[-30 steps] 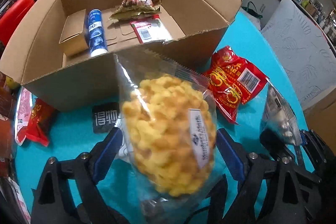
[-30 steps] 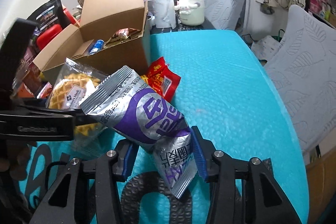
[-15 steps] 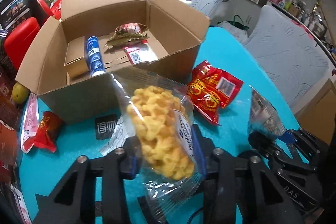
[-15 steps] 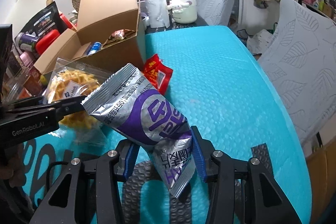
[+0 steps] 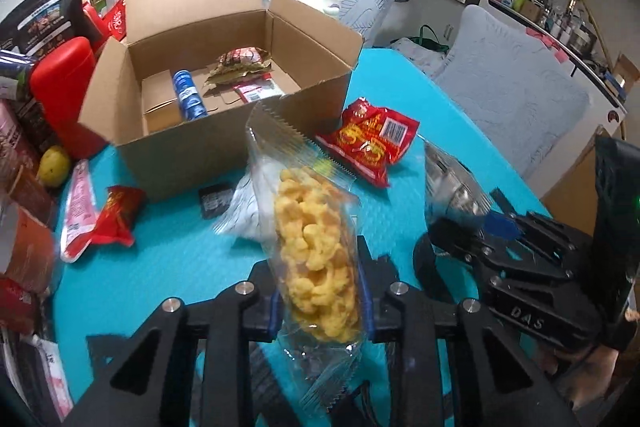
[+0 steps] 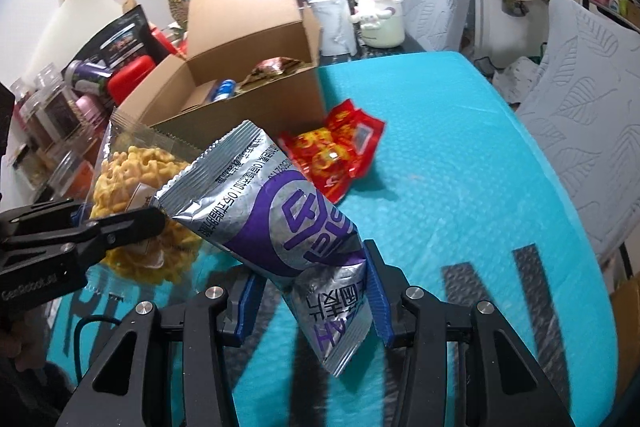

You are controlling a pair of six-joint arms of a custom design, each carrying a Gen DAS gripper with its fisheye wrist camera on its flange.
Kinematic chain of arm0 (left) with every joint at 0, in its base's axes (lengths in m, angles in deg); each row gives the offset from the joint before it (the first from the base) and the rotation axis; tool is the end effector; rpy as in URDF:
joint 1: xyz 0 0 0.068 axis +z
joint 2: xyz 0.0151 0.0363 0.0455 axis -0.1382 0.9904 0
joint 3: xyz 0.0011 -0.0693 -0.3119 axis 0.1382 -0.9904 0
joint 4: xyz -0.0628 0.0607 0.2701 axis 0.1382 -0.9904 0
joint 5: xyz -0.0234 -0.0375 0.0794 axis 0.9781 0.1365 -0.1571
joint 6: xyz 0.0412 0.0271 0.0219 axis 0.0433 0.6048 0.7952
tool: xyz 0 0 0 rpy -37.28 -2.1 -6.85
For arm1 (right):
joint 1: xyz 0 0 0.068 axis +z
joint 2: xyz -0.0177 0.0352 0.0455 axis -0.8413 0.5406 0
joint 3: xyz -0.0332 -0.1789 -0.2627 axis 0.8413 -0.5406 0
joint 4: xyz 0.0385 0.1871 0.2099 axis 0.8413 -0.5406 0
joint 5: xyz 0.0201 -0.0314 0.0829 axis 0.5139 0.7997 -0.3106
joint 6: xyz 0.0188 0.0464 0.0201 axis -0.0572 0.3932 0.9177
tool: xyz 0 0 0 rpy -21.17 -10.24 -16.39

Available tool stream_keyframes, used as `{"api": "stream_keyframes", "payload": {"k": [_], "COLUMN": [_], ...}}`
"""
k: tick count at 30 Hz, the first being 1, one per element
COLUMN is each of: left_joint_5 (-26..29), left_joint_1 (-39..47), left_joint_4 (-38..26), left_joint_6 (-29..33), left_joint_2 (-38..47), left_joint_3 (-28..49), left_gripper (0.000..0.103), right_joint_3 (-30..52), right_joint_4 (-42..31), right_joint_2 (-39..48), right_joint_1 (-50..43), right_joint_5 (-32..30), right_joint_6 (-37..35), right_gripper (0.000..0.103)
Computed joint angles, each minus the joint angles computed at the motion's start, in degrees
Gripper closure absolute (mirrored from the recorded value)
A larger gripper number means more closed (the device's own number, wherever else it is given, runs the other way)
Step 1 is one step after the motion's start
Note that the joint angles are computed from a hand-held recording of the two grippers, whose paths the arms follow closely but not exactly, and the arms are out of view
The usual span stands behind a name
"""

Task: Organize snacks
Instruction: 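Lift the waffle bag and purple packet and carry both over the box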

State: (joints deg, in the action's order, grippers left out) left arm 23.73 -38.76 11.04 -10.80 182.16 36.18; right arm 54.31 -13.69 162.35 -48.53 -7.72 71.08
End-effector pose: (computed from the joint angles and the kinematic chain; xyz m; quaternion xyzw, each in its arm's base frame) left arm 0.2614 -0.1469 0.1432 -0.0214 0.9456 -0.0632 0.3185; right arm 0.3085 0.0614 0.0989 -0.1929 0.9027 0.1912 0.3336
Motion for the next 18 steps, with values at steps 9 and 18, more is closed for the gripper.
{"api": "stream_keyframes", "payload": {"k": [9,18], "left_joint_5": [-3.6,-1.0], "left_joint_1": [-1.3,0.0], "left_joint_4": [-4.4,2.7], "left_joint_6": [0.2,-1.0], "left_joint_2": [-7.4,-3.5], "left_joint_3": [-6.5,-11.0], "left_gripper": [0.074,0.074], "right_joint_3": [-4.0,-5.6], "right_joint_4": [2.0,2.1], "right_joint_2": [-2.2,-2.9], "right_joint_1": [5.0,9.3], "right_joint_5": [0.6,3.5], "right_joint_6": [1.3,2.2], "right_gripper": [0.058,0.058]}}
